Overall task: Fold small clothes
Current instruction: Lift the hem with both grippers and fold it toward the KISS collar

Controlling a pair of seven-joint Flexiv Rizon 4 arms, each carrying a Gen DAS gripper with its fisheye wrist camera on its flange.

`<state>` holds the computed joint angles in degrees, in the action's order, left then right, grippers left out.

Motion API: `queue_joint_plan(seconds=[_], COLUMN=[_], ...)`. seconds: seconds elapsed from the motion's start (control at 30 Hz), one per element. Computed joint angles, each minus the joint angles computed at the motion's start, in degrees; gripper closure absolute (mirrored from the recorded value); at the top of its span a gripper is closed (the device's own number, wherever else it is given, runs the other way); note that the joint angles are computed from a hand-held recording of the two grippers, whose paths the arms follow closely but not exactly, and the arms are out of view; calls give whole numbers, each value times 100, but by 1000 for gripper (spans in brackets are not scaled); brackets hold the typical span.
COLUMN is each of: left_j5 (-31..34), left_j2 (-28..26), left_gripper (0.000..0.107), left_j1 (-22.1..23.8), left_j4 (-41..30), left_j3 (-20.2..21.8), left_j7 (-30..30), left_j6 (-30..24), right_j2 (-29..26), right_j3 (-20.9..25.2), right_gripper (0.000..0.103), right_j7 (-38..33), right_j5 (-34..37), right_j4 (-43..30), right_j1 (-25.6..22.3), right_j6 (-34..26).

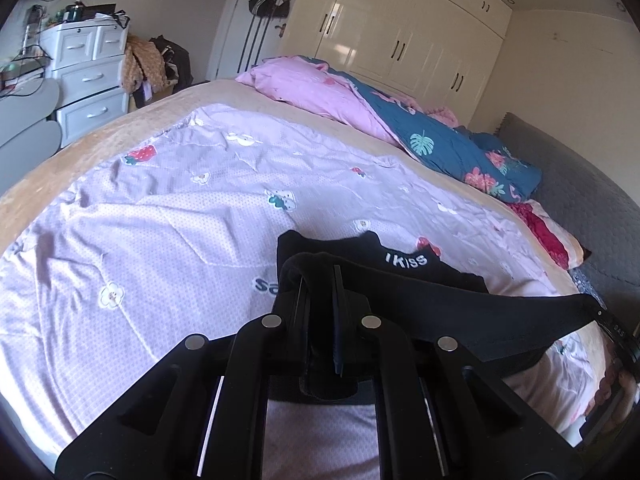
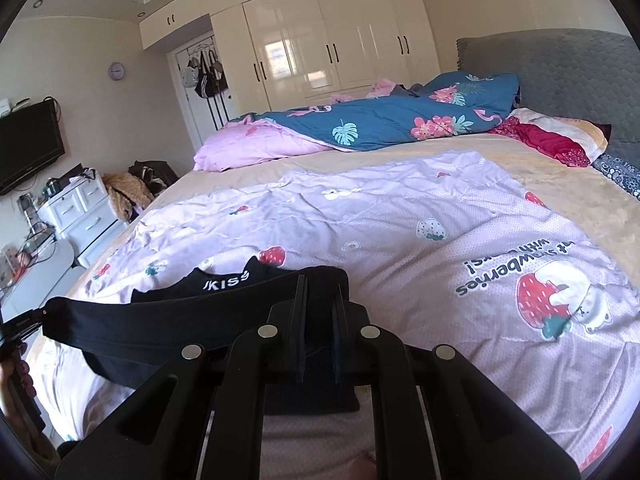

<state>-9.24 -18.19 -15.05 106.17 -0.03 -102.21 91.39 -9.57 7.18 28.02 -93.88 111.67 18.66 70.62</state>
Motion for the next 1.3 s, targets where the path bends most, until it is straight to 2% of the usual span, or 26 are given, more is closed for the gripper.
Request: queue_joint_plan(seconds=[0.1, 0.3, 0.73, 1.1, 1.23, 1.3], left_j5=[213, 419, 343, 144, 32, 19], left_j2=[-162, -381, -869, -1281, -1288, -1270], left_gripper=[104, 104, 104, 102, 102, 102], left_j1=[-269, -328, -88, 103, 206, 190], left_j4=[-278, -616, -1040, -1266, -1211, -1193], left_j3=[366, 506, 363, 200, 50, 51], left_j7=[-197, -368, -467, -265, -133, -80], left_j6=[-122, -294, -506, -567, -493, -436], right_j2=[-123, -395, -1036, -1516, -1613, -1605], right_j3=[-40, -154, -470, -738, -820, -863], right_gripper=[94, 94, 94, 94, 89, 78], right_j7=[-71, -177, -747, -1082, -1142, -1114], right_j5=[79, 309, 836, 1209, 1290, 1252], right_j4=[-118, -366, -931, -1247, -1281, -1256], right_j1=[7, 62, 405, 622, 691, 724], right_j6=[-5, -15, -210, -166, -170, -207])
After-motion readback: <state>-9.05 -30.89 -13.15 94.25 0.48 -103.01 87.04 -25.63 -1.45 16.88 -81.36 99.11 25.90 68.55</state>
